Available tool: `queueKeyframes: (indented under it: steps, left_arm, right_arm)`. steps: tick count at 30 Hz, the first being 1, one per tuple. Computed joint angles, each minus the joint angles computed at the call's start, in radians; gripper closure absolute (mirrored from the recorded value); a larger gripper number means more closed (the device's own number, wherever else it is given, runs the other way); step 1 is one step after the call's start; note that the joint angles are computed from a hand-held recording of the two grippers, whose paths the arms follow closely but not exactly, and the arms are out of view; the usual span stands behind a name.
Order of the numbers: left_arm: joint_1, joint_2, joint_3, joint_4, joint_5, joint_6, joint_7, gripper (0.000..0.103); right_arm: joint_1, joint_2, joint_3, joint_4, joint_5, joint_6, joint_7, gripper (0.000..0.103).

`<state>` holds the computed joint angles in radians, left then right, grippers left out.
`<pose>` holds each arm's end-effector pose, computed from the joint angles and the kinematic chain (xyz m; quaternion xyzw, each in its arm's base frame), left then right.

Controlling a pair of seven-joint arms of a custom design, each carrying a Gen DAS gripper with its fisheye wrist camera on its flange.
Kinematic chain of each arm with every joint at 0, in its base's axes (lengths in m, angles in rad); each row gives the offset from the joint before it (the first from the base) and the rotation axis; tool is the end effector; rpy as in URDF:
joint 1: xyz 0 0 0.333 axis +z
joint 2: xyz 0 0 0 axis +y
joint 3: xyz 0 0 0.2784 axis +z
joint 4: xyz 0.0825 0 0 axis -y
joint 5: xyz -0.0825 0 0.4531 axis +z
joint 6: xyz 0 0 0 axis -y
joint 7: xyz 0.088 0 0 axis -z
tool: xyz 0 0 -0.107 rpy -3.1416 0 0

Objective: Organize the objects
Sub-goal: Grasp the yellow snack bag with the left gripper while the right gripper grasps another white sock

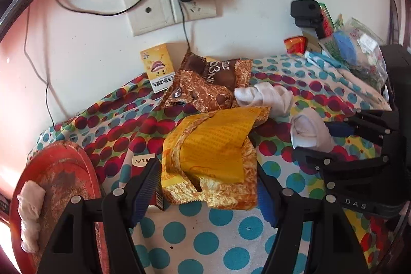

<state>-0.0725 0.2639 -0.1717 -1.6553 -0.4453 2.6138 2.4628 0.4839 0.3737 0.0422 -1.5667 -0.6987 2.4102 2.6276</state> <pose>0.7240 -0.1595 0.4774 -0.3443 0.8580 -0.3168 0.2121 0.6593 0.3743 0.4212 -0.6214 0.6999 -0.2736 0.2216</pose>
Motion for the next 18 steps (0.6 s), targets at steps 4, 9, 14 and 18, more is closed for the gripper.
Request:
queueKeyframes:
  steps: [4,9,14,18]
  left_arm:
    - [-0.025,0.031,0.007,0.042,0.068,-0.001,-0.008,0.032]
    - [-0.062,0.083,0.035,0.088,0.175,0.029,-0.124,0.032]
    - [-0.038,0.073,0.020,0.083,0.130,0.009,-0.140,0.047]
    - [-0.030,0.056,0.018,0.078,0.119,-0.026,-0.160,0.049]
  right_arm:
    - [-0.003,0.003,0.002,0.002,0.012,0.004,-0.004,0.059]
    - [-0.008,0.009,0.006,0.009,0.032,0.001,-0.024,0.060]
    - [-0.004,0.007,0.002,0.007,0.027,0.006,-0.022,0.060]
    - [0.002,0.012,0.001,0.016,0.018,-0.005,-0.025,0.060]
